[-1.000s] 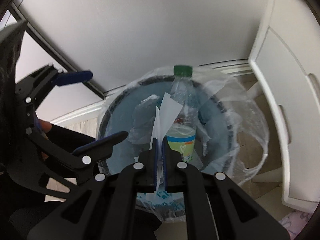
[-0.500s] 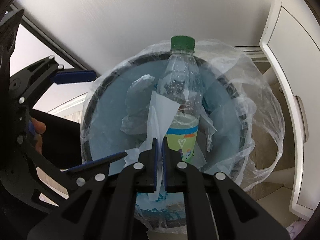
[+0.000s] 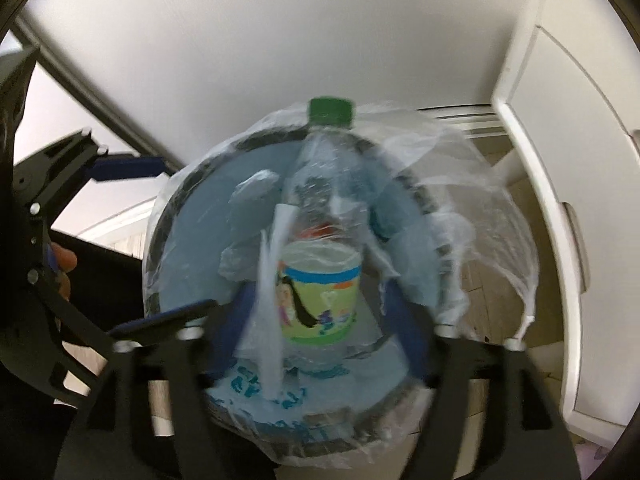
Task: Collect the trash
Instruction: 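Lift the right gripper from the bin back toward the bedside table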
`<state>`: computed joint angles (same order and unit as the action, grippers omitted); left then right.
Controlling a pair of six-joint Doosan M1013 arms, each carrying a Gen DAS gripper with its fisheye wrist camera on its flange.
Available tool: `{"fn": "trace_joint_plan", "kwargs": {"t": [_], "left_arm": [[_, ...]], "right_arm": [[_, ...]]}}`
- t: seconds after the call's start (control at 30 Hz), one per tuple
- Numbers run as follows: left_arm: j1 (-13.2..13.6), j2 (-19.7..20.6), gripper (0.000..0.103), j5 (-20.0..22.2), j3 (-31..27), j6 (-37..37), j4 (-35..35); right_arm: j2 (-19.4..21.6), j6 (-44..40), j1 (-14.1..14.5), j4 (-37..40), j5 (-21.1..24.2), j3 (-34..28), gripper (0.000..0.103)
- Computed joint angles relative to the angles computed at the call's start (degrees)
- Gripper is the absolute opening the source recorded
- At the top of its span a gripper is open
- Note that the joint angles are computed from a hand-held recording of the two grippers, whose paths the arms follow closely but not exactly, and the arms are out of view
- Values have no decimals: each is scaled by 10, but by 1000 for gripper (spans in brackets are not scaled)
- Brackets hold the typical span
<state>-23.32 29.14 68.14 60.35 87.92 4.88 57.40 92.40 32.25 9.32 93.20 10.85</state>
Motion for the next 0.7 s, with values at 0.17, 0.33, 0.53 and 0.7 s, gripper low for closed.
{"fn": "trace_joint_plan", "kwargs": {"t": [0.17, 0.33, 0.53, 0.7], "left_arm": [[-4, -8, 97, -21, 5, 1, 10], [-11, -20, 97, -43, 8, 8, 20], [-15, -36, 97, -89, 0, -12, 13], [-22, -38, 97, -111, -35, -35, 24]], "right_arm": [[-54, 3, 0, -26, -86, 89, 96], [-101, 23, 7, -94, -154, 149, 96], [-147, 101, 15, -188, -209, 191, 96], [-182, 196, 10, -247, -239, 221, 96]]}}
